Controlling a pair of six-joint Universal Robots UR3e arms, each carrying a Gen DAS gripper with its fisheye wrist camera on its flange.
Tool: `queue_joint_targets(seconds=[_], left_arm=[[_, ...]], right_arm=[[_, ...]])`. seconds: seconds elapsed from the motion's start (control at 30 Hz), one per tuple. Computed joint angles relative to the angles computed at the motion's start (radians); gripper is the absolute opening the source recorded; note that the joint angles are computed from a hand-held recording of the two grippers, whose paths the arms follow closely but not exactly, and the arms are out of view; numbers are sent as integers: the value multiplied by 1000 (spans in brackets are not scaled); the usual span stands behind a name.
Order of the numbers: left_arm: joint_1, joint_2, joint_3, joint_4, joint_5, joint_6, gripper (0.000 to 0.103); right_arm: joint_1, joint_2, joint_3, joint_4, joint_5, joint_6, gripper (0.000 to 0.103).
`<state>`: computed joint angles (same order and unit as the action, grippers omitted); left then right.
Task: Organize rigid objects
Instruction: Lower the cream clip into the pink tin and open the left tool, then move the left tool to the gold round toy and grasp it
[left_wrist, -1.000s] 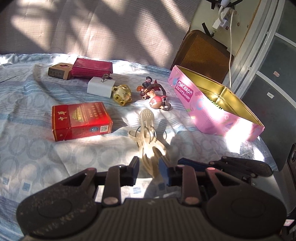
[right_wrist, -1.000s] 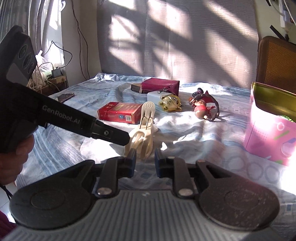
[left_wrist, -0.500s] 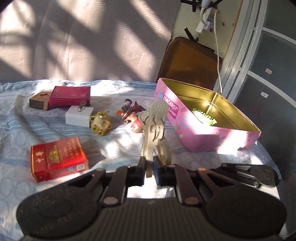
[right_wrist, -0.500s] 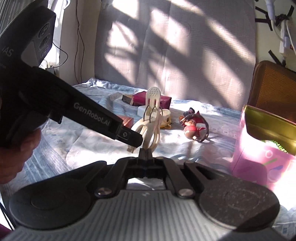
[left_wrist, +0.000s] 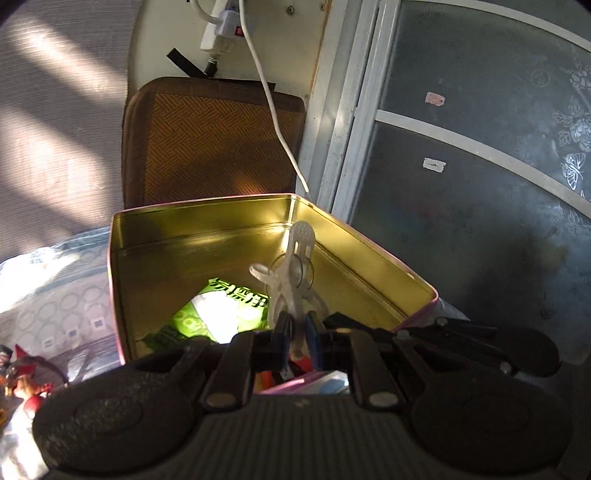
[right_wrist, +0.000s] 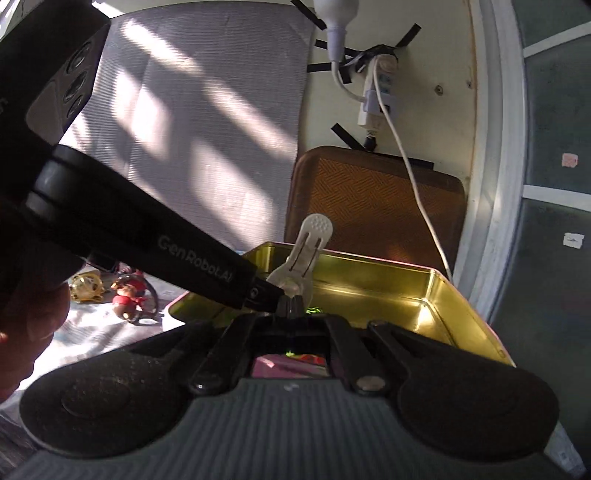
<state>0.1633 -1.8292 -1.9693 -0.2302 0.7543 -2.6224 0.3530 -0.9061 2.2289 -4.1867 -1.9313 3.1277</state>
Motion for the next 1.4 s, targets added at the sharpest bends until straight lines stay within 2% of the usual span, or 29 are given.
queue_joint_targets(seconds=[0.07, 0.13, 0.17, 0.2, 0.27, 0.37, 0.47, 0.6, 0.63, 0.7, 0.8, 0.87, 0.93, 1.0, 1.07, 1.17, 1.27, 1.33, 1.4], left_arm=[[-64, -82, 64, 59, 49, -62, 15], [-119, -121, 84, 130, 145, -103, 47], [-132, -124, 71, 171, 177, -111, 47], [-122, -111, 43, 189, 168, -102, 46], [-66, -56, -37, 209, 95, -69, 46], [55, 66, -179, 219, -13, -15, 46], [231, 233, -325, 92, -119, 119, 47], [513, 451, -444, -271, -169, 380, 47], [587, 485, -461, -342, -156, 432, 47], [708, 509, -493, -383, -131, 487, 47], [877, 480, -500, -427, -129, 564, 47], [974, 452, -524, -390, -147, 601, 47], [1022, 405, -536, -322, -150, 603, 47], [1049, 369, -535, -302, -156, 615, 47], [1070, 341, -541, -290, -167, 632, 47], [1086, 350, -558, -307, -207, 673, 46], [1085, 369, -601, -269, -223, 707, 46], [1089, 376, -609, -277, -232, 730, 47], [1094, 380, -599, -316, -236, 743, 47]], right_arm=[[-43, 24, -2, 3, -3, 5, 2], [-66, 44, -27, 48, -35, 30, 5], [-82, 56, -23, 28, -40, 59, 8], [-93, 52, -1, 6, -33, 88, 9], [-106, 49, 44, -61, -1, 131, 10], [-66, 73, 48, -139, -20, 145, 11], [-19, 73, 31, -164, -24, 158, 10], [27, 42, -2, -122, 60, 188, 11], [51, 36, -31, -86, 80, 184, 11], [91, 28, -99, 6, 126, 168, 11], [123, 32, -229, 190, 251, 184, 13], [136, 58, -354, 341, 333, 212, 18], [161, 123, -523, 478, 368, 229, 25], [189, 202, -716, 633, 370, 263, 42], [205, 276, -893, 776, 382, 305, 43], [235, 382, -1132, 963, 315, 328, 46], [232, 475, -1335, 1143, 274, 356, 51], [219, 527, -1422, 1195, 285, 373, 58], [221, 539, -1465, 1237, 278, 353, 54]])
